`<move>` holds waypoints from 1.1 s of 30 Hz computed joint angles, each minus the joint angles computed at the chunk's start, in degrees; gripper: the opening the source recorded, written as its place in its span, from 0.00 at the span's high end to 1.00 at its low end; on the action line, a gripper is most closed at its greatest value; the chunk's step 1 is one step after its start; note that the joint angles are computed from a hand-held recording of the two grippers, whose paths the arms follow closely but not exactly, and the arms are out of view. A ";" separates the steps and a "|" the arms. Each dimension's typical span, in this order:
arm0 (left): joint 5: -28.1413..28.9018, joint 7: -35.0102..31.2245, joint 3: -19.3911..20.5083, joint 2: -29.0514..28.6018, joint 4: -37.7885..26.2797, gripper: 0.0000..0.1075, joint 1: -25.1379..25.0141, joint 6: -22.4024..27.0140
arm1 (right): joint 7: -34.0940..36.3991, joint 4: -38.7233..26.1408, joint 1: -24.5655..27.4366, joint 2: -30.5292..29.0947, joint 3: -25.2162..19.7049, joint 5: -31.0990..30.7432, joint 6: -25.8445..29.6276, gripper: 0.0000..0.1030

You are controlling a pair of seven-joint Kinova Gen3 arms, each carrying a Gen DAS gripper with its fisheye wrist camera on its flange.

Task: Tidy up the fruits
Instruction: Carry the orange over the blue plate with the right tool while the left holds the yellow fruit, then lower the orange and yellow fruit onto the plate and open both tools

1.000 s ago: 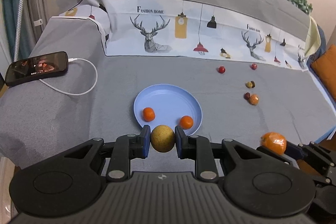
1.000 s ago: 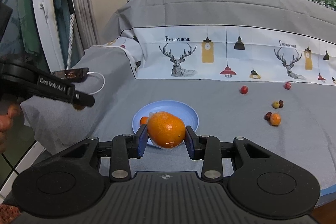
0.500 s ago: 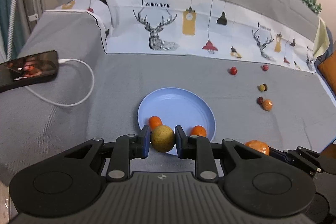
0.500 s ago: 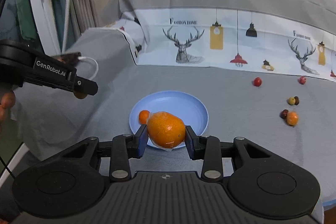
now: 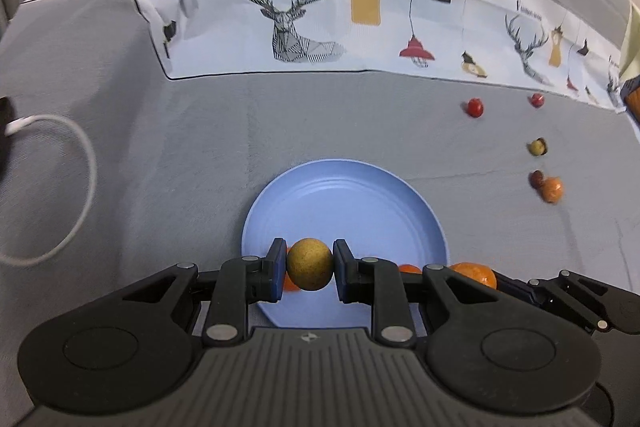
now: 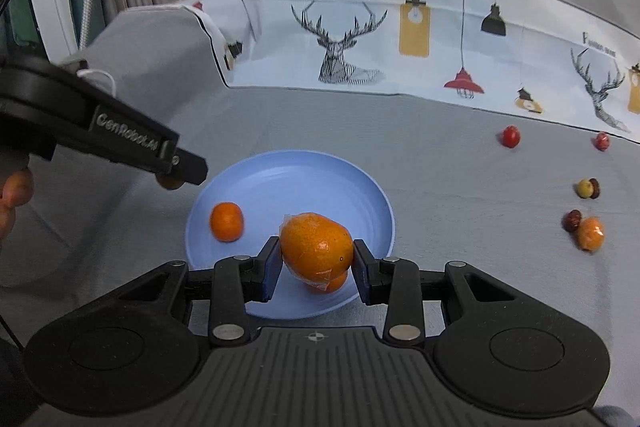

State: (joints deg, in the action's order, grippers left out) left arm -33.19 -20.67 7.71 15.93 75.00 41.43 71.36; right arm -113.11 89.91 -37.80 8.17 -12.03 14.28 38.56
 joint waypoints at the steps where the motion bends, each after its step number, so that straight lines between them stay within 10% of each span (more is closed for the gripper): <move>1: 0.20 -0.77 -0.03 0.53 -0.16 0.75 -0.47 -0.34 | 0.65 -0.48 0.31 0.78 -0.03 -0.61 0.11 0.62; 13: 3.14 -8.26 -2.86 6.34 -2.21 0.75 -3.14 -2.38 | 5.29 -3.85 0.05 7.44 1.91 -3.33 -1.78 0.62; 15: 2.30 -7.87 -3.67 6.87 -2.48 0.63 -2.47 -1.65 | 5.87 -4.55 0.11 8.36 2.06 -3.79 -2.15 0.61; 17: 0.48 -6.54 -4.42 6.40 -1.93 0.20 -1.39 -1.92 | 7.52 -5.71 1.17 9.29 1.60 -5.89 -2.06 0.54; 19: -3.76 -3.50 -5.30 6.29 -2.12 0.04 1.14 0.02 | 7.99 -6.61 1.32 9.46 1.87 -6.82 -1.66 0.26; 24: -2.42 -3.89 -3.44 4.78 -4.84 0.05 1.42 5.37 | 5.53 -5.23 -0.45 6.15 2.96 -4.41 -0.99 0.07; 33: -2.71 4.99 1.44 -0.22 -5.44 0.05 8.76 16.48 | 3.30 -1.23 2.36 -4.64 -0.80 -11.48 10.81 0.04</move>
State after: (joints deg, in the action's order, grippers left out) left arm -35.90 -15.68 9.15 15.71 69.56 50.19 87.84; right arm -109.80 88.68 -35.44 3.53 -12.83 2.80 49.37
